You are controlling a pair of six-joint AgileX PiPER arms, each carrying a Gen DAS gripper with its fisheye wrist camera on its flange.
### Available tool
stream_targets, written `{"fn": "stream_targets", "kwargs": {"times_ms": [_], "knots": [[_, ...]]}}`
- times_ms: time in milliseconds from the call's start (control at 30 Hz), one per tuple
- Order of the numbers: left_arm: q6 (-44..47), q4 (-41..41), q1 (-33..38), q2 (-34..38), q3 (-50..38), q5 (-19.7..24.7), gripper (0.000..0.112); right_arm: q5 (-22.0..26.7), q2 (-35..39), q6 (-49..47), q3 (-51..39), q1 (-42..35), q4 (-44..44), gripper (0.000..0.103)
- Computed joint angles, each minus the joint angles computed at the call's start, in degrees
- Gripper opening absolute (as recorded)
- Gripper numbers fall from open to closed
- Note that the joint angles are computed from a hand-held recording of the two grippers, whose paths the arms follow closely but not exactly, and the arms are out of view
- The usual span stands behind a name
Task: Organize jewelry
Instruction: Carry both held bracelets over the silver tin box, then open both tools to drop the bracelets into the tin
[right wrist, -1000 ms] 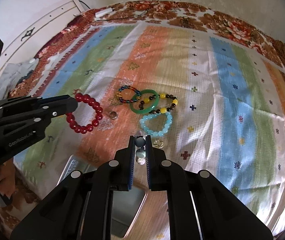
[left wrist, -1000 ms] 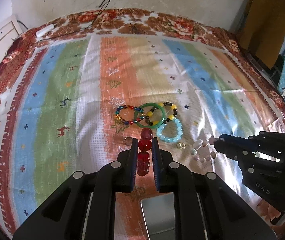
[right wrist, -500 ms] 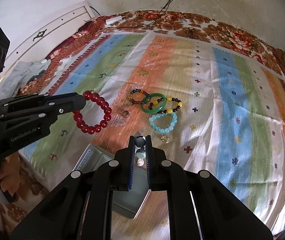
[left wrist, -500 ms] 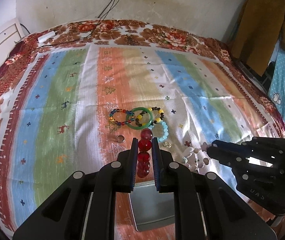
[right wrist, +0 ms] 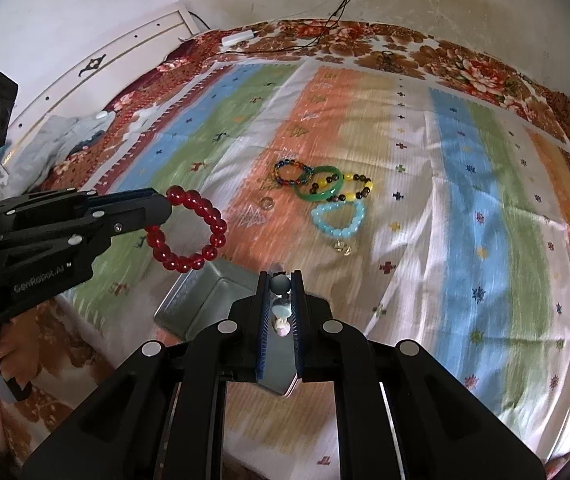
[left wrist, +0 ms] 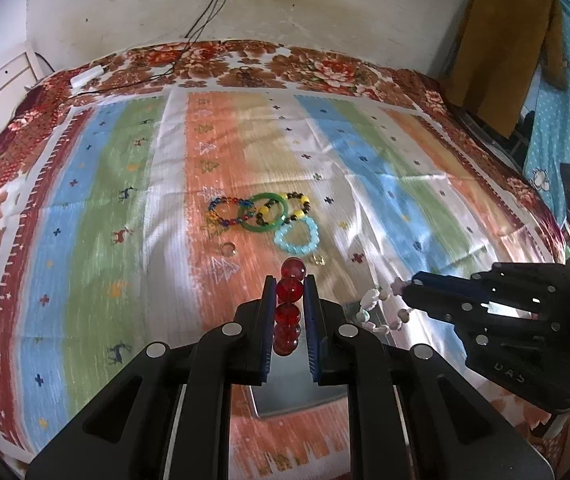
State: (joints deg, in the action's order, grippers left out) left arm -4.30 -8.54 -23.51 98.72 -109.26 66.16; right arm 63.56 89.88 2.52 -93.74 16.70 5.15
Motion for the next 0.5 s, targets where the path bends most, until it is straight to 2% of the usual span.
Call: {"fn": "stream_targets", "kwargs": {"times_ms": [167,400,433,467,500], "knots": [[-0.3,1.5,-1.9,-3.2,5.0,-1.6,0.013,-0.5,-1.8,0.4,2.2,0.9,0.3,0.011],[0.1,3.0,-3.2,-3.8,6.9,-2.5,0.013,-1.4,-2.6,0.8,4.5,0.9,0.8,0.011],[0.0,3.2,-3.2,-3.5,6.5,-2.3,0.017,-1.3,-2.4,0.8,4.5,0.8,0.8,0.012],[-0.4,3.7,-3.1,-3.4,6.2,-2.3,0.027,-1.0,-2.1,0.9,4.4,0.6,0.8,0.013],[-1.1,4.5,-3.1,-3.6,6.4,-3.0,0.029,-1.0,-2.0,1.2,4.4,0.5,0.6,0.023]]}}
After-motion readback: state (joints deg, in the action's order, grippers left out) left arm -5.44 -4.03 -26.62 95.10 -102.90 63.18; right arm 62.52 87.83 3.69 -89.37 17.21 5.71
